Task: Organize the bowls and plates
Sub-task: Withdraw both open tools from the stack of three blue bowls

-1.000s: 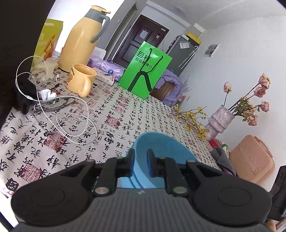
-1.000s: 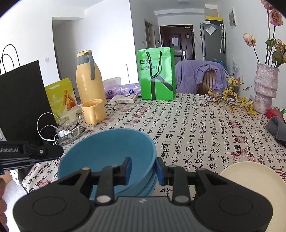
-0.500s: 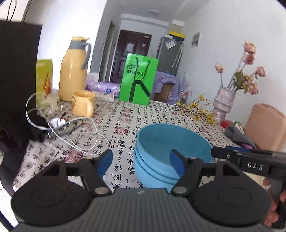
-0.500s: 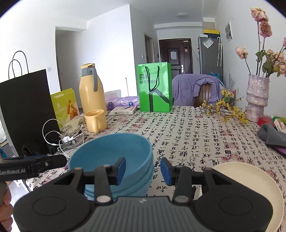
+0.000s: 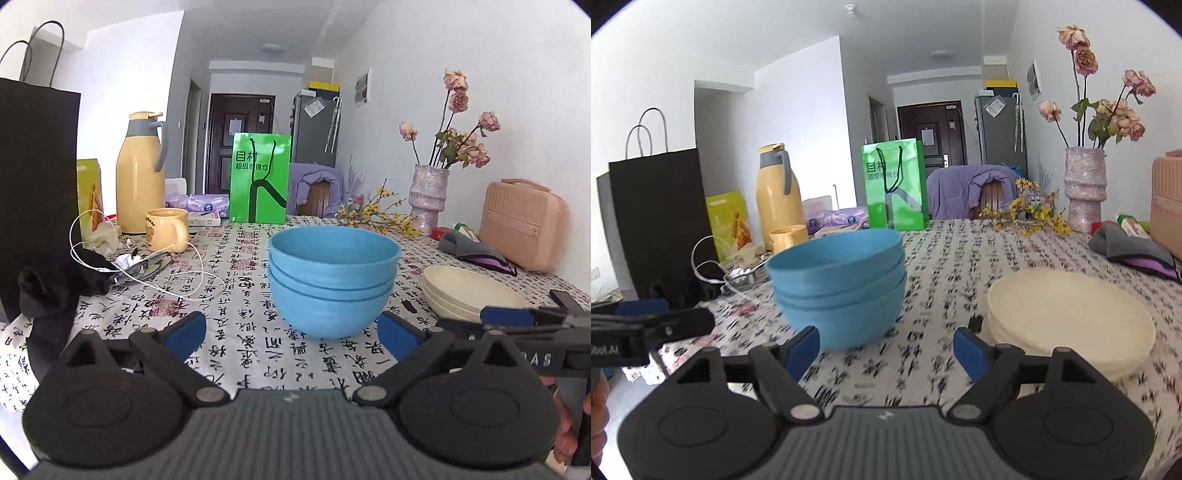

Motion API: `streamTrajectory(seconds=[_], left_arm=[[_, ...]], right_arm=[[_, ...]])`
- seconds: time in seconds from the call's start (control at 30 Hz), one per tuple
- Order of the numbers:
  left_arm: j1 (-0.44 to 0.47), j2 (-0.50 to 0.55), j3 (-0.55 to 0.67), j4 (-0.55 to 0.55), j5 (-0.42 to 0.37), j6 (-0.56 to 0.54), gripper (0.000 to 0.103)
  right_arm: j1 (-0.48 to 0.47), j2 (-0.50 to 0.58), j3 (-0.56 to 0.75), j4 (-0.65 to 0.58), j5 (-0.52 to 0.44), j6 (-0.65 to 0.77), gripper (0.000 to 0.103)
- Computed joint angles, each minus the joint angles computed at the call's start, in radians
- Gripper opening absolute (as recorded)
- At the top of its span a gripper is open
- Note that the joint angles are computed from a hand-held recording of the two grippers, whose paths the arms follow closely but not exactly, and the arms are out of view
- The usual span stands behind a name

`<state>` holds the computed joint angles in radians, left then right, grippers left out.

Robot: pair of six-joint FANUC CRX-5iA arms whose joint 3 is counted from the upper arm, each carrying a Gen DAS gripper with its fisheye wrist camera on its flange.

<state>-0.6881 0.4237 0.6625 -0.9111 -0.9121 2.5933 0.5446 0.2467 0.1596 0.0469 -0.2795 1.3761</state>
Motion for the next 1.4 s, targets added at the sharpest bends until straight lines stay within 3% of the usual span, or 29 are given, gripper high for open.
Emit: streamTrajectory(seconds=[0.2, 0.37, 0.43, 0.5, 0.57, 0.63, 0.87, 1.0, 1.23, 1.4], left_arm=[[-0.030, -0.049, -0.091, -0.031, 0.025, 0.037, 0.103], [-0.026, -0.053, -0.113, 0.003, 0.023, -0.004, 0.103], [-0.022, -0.048, -0.107, 0.011, 0.014, -0.006, 0.103], [-0.021, -0.043, -0.102, 0.012, 0.005, -0.004, 0.103], [-0.019, -0.046, -0.107, 0.017, 0.008, -0.007, 0.103], [-0.015, -0.046, -0.110, 0.026, 0.009, -0.012, 0.103], [-0.004, -0.049, -0.113, 0.040, 0.000, -0.003, 0.103], [0.008, -0.041, -0.101, 0.065, -0.006, -0.005, 0.103], [0.051, -0.017, -0.052, 0.147, 0.003, -0.068, 0.103], [0.120, 0.003, -0.010, 0.281, 0.040, -0.137, 0.103]], right_arm=[[0.030, -0.088, -0.243, 0.316, 0.151, -0.360, 0.084], [0.046, -0.128, -0.301, 0.297, 0.158, -0.318, 0.085], [0.040, -0.136, -0.346, 0.400, 0.200, -0.401, 0.085], [0.041, -0.136, -0.357, 0.429, 0.208, -0.419, 0.085], [0.049, -0.130, -0.333, 0.360, 0.185, -0.355, 0.085], [0.047, -0.128, -0.337, 0.385, 0.187, -0.387, 0.085], [0.056, -0.114, -0.290, 0.271, 0.141, -0.284, 0.085], [0.056, -0.086, -0.214, 0.140, 0.072, -0.161, 0.085], [0.033, -0.033, -0.080, -0.013, -0.029, -0.034, 0.085], [0.009, 0.001, 0.013, -0.094, -0.062, 0.038, 0.085]])
